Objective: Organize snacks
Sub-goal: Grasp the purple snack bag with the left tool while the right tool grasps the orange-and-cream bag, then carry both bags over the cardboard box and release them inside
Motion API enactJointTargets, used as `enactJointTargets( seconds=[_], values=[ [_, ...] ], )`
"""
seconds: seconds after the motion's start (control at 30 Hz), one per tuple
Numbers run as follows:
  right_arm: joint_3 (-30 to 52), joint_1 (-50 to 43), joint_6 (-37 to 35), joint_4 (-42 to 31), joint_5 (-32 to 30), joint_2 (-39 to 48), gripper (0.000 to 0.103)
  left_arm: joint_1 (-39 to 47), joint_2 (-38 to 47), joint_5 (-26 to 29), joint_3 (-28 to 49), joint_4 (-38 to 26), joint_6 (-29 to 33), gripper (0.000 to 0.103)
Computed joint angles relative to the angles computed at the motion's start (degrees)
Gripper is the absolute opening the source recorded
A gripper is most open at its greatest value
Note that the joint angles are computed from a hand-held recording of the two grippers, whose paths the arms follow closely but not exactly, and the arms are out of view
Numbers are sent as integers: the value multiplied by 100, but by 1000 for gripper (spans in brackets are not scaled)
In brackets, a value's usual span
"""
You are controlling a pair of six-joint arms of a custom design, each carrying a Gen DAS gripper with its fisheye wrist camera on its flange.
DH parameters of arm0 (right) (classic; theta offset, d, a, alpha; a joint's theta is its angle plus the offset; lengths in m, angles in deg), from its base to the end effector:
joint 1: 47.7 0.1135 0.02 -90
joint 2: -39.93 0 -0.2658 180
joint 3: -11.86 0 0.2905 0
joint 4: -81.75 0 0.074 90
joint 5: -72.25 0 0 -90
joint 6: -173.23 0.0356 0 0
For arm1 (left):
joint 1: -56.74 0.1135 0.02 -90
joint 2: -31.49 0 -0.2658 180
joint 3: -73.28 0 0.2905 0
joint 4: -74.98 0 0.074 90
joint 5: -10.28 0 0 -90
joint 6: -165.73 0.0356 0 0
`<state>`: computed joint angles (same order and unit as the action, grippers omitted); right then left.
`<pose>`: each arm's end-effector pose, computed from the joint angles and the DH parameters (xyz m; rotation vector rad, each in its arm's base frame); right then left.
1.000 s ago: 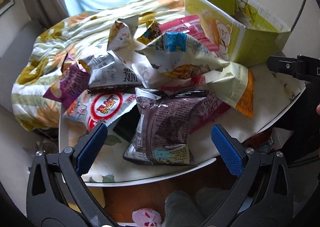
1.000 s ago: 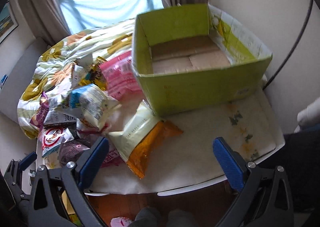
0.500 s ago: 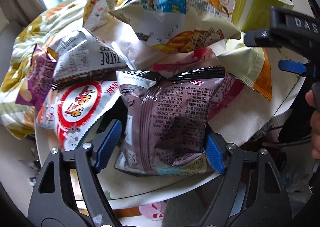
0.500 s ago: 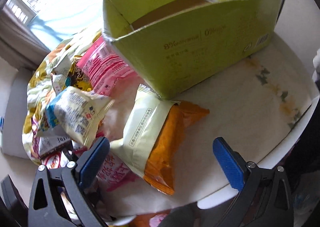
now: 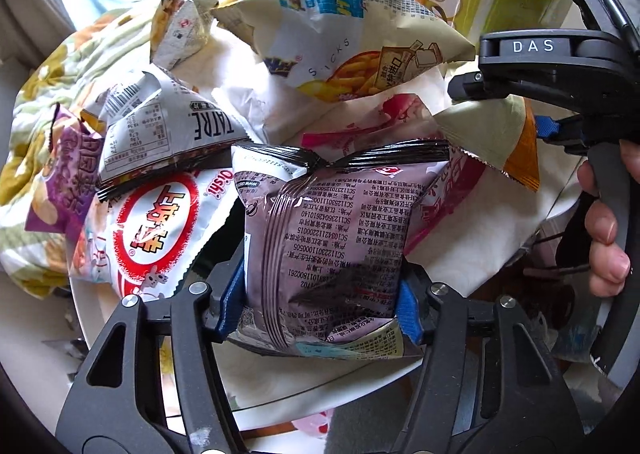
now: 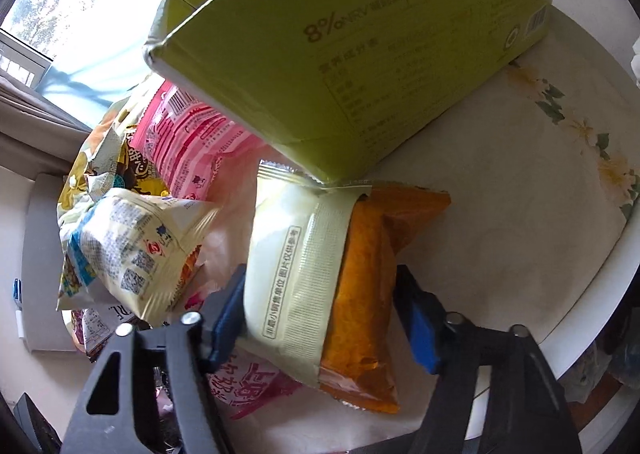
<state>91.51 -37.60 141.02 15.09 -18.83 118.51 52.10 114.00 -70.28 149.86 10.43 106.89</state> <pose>0.2983 0.0538 0.2797 1.1173 2.5419 0.3571 0.3093 -0.0310 0.2442 0.8891 2.6246 -0.1134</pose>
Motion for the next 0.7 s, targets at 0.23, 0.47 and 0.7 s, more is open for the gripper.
enactJointTargets(
  seconds=[0.23,0.47,0.7],
  values=[
    [98,128,42,-372,193,-210,59,218,-112,181,226,-326,197,56],
    [339,459,239,-973,526,-626,58,375,-235,414,556,-644,295,56],
    [1208,673,110,-1745,943,-855,58,569,-316,735,1353,-1272,422,56]
  ],
)
